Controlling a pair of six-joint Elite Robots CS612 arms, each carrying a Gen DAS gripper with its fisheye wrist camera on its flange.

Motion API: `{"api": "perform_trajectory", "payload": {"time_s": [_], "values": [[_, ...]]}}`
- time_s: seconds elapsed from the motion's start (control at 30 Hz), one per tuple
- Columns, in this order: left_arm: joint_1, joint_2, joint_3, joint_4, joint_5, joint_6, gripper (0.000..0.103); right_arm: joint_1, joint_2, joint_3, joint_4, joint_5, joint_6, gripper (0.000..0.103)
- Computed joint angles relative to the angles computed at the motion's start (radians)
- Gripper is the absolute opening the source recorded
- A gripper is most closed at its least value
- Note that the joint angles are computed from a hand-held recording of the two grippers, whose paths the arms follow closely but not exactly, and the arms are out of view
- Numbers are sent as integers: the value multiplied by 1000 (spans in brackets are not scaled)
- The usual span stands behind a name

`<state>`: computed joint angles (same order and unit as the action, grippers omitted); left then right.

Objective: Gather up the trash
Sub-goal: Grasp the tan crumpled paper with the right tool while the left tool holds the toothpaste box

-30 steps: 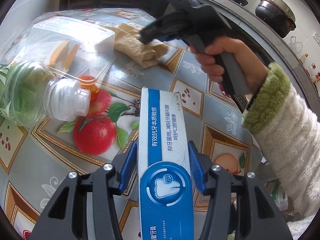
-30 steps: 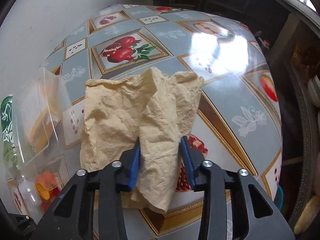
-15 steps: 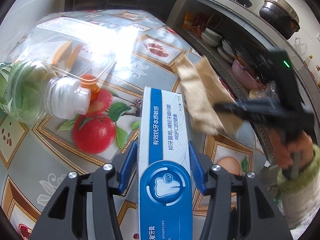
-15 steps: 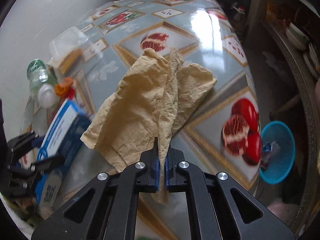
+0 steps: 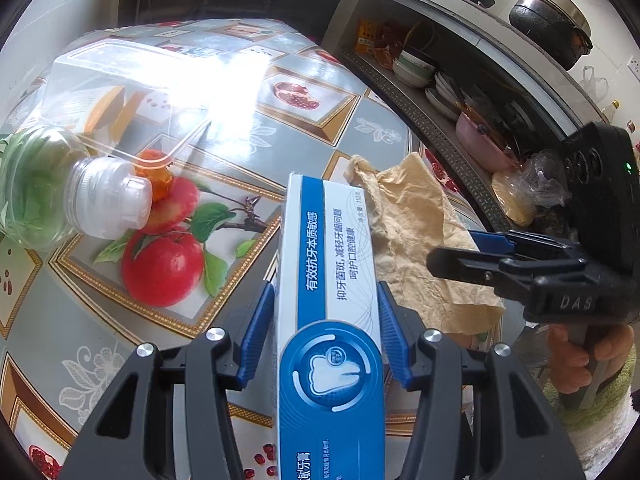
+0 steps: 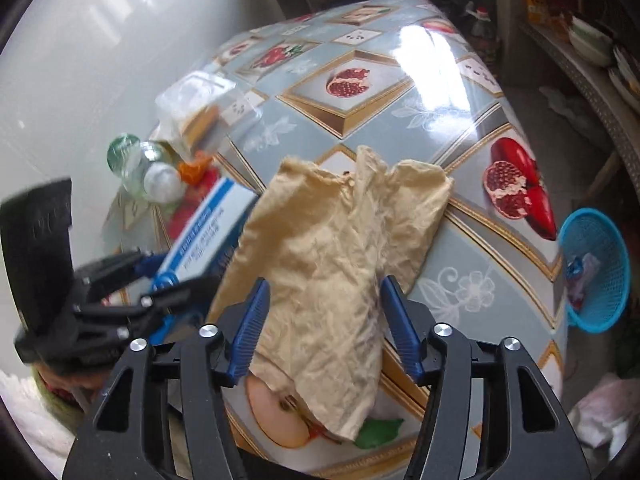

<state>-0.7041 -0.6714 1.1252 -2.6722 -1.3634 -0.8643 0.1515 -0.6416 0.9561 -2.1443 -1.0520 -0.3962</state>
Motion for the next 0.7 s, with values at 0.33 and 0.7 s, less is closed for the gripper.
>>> {"api": "perform_trajectory", "payload": {"time_s": [0.33,0.7], "values": [[1,-20,45,-32,25,-38,50,29,14,-9,-24,-55,-21,85],[14,-48,107,-99,-7,-106,50,73,3,58,-216,-256,-69,90]]}}
